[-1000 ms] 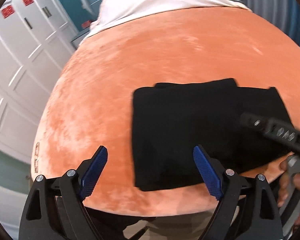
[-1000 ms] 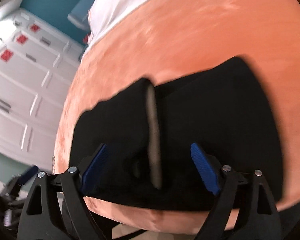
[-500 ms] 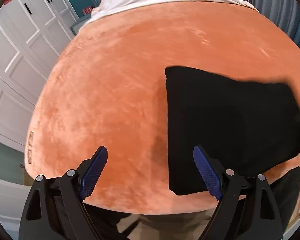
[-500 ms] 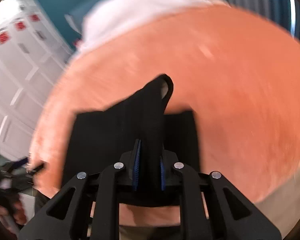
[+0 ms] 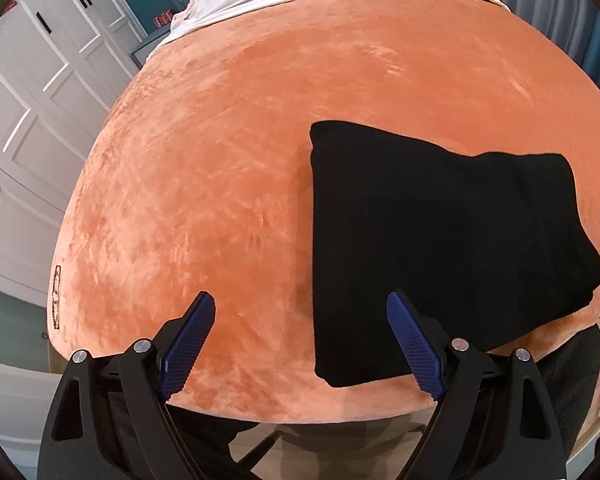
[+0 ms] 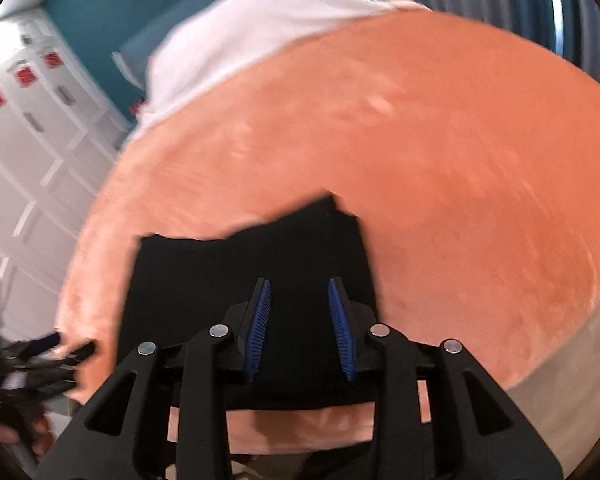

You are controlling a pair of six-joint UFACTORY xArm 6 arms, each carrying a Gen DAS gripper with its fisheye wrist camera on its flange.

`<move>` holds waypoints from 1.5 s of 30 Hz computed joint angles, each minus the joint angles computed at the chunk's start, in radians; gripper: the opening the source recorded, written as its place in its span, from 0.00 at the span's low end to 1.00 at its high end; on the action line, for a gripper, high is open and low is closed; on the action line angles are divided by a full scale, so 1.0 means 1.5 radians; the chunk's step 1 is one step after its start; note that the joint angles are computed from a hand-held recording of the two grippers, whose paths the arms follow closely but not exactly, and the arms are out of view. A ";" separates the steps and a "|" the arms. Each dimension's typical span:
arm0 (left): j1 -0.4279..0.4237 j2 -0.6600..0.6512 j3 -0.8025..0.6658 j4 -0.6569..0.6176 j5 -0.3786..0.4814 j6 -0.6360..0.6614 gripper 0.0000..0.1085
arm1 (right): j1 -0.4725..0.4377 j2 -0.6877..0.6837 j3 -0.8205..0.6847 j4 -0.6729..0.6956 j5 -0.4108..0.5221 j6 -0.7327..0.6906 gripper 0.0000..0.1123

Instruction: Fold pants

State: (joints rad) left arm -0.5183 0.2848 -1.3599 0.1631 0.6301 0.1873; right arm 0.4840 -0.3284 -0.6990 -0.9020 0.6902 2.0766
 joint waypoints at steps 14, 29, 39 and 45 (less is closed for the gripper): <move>0.008 -0.018 0.021 -0.034 -0.016 0.045 0.79 | -0.019 0.098 -0.018 0.161 -0.038 -0.142 0.13; 0.086 0.051 -0.056 0.020 0.033 -0.008 0.79 | -0.081 0.634 -0.675 0.450 -0.053 -0.736 0.14; 0.119 0.088 -0.113 -0.069 0.070 0.050 0.79 | -0.088 0.335 -0.315 0.169 -0.169 -0.316 0.28; 0.078 0.101 -0.121 -0.199 0.134 0.143 0.79 | 0.003 0.072 -0.049 0.146 0.042 -0.114 0.48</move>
State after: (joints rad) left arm -0.4011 0.4361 -1.5416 -0.1359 0.8310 0.4013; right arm 0.4891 -0.2197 -0.7726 -0.6828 0.7532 1.9061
